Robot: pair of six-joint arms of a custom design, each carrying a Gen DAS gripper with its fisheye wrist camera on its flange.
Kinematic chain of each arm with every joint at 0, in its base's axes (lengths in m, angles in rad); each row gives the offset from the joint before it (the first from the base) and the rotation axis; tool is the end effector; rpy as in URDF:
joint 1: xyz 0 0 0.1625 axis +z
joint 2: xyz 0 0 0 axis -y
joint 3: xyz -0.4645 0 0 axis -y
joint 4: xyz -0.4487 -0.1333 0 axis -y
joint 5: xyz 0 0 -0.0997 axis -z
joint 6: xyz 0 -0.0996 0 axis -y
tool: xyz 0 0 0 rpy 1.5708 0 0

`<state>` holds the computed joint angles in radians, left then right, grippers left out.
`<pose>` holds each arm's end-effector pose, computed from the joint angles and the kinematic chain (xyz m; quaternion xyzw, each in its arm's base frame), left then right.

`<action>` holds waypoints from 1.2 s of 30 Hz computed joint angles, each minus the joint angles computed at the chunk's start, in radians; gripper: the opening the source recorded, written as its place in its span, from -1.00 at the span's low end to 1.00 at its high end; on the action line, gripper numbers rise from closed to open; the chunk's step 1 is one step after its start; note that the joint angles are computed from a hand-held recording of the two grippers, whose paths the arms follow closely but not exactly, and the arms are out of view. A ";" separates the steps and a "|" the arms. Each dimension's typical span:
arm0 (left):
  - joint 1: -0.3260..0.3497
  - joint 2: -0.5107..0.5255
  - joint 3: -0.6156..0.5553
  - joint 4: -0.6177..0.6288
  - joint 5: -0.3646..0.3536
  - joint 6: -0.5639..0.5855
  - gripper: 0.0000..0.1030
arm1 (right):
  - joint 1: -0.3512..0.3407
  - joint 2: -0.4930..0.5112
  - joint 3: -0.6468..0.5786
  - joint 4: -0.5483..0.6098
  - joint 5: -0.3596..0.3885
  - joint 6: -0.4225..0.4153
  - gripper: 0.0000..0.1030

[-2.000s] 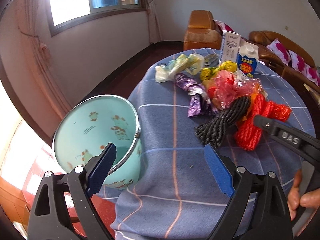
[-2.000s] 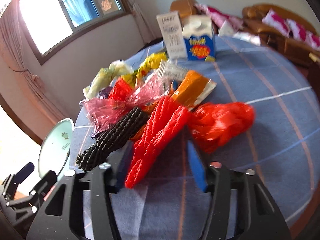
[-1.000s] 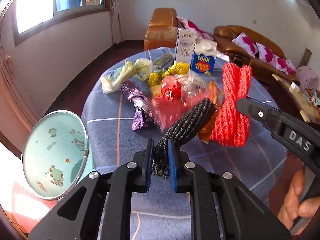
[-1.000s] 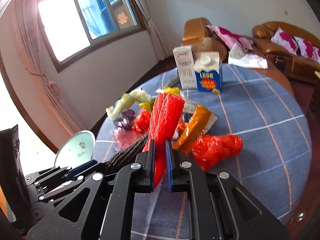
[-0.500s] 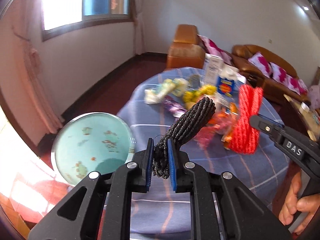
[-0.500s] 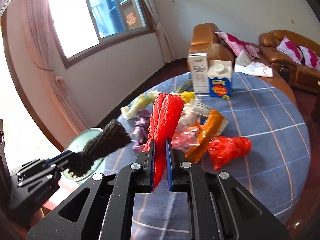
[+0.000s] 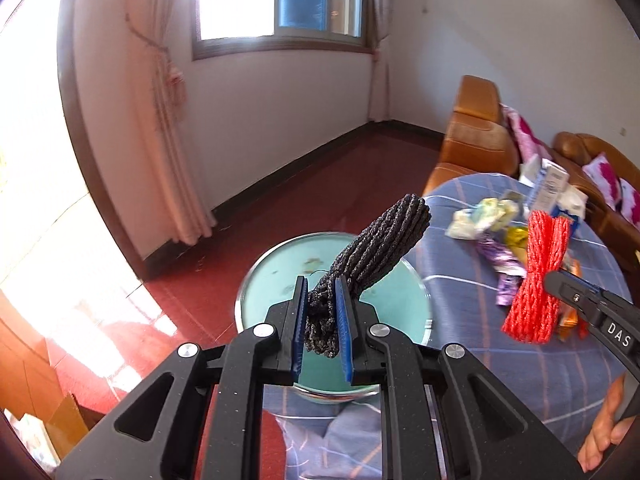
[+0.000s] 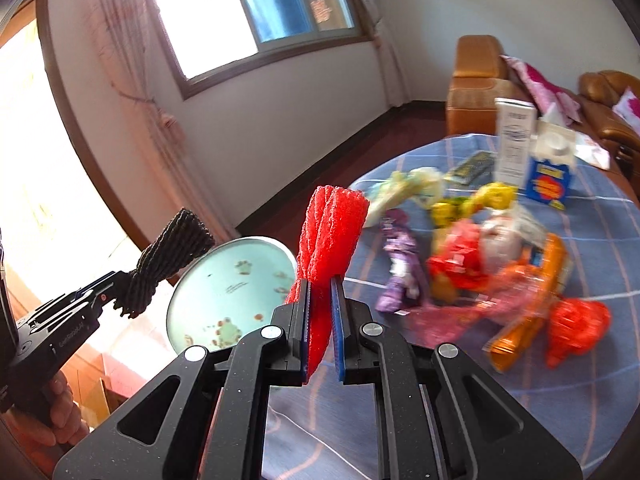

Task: Collect trash
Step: 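Carry both nets over the blue bucket and open both tools to drop them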

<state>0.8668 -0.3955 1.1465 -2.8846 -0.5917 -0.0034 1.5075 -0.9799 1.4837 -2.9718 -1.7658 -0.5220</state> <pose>-0.3989 -0.8034 0.0415 0.1683 0.8412 -0.3864 0.3389 0.0638 -0.7959 0.3486 0.1628 -0.8829 0.3880 0.2085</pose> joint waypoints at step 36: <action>0.079 0.043 -0.092 0.271 0.104 -0.210 0.10 | 0.038 0.194 -0.207 0.237 -0.050 -0.004 -0.20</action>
